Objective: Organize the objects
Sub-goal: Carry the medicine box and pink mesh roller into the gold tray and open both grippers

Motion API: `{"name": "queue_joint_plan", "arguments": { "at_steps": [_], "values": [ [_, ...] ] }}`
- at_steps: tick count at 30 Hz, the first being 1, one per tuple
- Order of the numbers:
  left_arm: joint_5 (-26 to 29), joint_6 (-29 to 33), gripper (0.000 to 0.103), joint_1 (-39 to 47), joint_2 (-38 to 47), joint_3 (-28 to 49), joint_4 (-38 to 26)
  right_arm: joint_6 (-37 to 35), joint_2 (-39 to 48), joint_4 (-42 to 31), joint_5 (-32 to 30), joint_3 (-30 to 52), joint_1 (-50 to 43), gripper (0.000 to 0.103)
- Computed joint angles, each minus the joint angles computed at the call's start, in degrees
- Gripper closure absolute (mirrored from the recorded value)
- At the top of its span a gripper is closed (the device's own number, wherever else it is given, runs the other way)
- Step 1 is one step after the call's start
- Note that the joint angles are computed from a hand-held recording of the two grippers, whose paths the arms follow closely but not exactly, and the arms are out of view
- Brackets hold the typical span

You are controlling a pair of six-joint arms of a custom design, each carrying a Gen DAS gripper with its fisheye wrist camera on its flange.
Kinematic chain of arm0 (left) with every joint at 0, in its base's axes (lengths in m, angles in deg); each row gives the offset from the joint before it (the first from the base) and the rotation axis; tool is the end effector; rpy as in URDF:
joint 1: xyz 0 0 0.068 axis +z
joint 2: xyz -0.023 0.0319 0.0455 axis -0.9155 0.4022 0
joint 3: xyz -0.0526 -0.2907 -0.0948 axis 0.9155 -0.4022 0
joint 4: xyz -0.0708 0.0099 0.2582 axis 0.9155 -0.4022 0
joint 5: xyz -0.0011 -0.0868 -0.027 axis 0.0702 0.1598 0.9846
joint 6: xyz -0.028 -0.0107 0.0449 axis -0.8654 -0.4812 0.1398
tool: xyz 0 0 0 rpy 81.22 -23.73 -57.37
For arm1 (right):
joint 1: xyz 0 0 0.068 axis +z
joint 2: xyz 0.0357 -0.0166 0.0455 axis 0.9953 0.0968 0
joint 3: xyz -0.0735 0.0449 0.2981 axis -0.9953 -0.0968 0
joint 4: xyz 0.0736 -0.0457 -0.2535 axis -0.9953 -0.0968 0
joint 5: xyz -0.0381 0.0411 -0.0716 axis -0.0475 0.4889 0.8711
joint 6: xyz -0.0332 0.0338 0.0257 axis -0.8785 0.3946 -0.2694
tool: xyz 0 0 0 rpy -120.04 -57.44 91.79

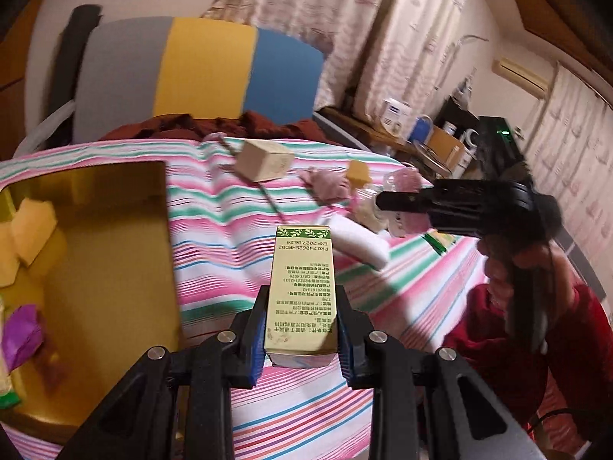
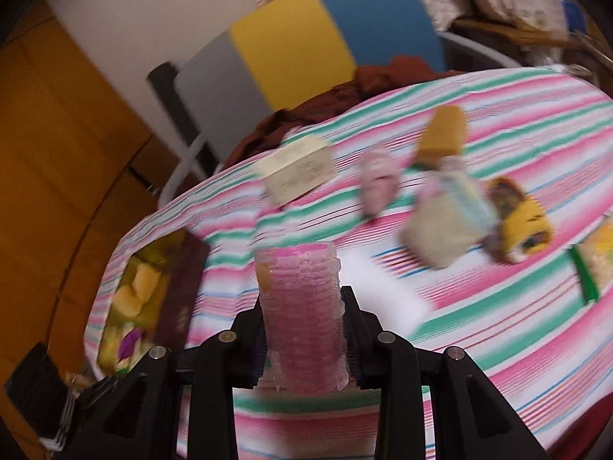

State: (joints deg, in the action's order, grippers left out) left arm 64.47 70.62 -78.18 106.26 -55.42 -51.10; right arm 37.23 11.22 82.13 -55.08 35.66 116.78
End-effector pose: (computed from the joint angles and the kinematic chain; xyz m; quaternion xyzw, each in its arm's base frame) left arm 0.1790 -0.0546 0.1051 0.1763 0.8774 -0.2630 0.3604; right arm 0.2192 0.1375 0.1308 0.0745 0.9174 0.2224 0.3214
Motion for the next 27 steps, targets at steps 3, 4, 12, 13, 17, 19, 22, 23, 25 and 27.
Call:
{"name": "queue_joint_plan", "arguments": {
  "at_steps": [3, 4, 12, 13, 17, 19, 22, 23, 25, 27],
  "values": [
    [3.1, 1.7, 0.073, 6.2, -0.5, -0.3, -1.2, 2.4, 2.1, 0.4, 0.4, 3.2, 5.9, 0.069],
    [3.9, 2.7, 0.073, 8.4, -0.8, -0.3, -1.9, 3.1, 3.1, 0.3, 0.7, 4.4, 7.6, 0.069],
    [9.6, 9.0, 0.073, 22.6, 1.9, 1.8, -6.1, 5.5, 12.4, 0.2, 0.1, 14.6, 16.7, 0.069],
    [10.0, 9.9, 0.073, 24.3, 2.8, 2.3, -6.6, 5.5, 13.9, -0.2, 0.0, 16.5, 17.7, 0.069],
    [10.5, 13.7, 0.073, 28.8, 6.2, 4.3, -8.7, 4.8, 18.3, -3.3, -0.5, 22.7, 19.8, 0.069],
    [8.8, 15.3, 0.073, 29.6, 8.2, 5.3, -9.2, 4.3, 20.9, -5.3, -0.3, 26.4, 20.8, 0.069],
    [7.4, 17.4, 0.073, 31.0, 11.3, 6.6, -10.4, 3.8, 24.4, -7.3, -0.9, 31.3, 21.6, 0.069],
    [7.6, 18.3, 0.073, 32.0, 11.7, 6.6, -10.6, 3.6, 25.2, -7.9, -1.2, 32.5, 21.8, 0.069],
    [7.3, 20.0, 0.073, 33.4, 13.2, 6.7, -10.9, 3.0, 27.4, -10.3, -1.1, 36.2, 22.3, 0.069],
    [5.8, 21.5, 0.073, 34.1, 13.6, 5.7, -8.8, 2.3, 29.8, -12.7, -1.0, 40.0, 22.5, 0.069]
  ]
}}
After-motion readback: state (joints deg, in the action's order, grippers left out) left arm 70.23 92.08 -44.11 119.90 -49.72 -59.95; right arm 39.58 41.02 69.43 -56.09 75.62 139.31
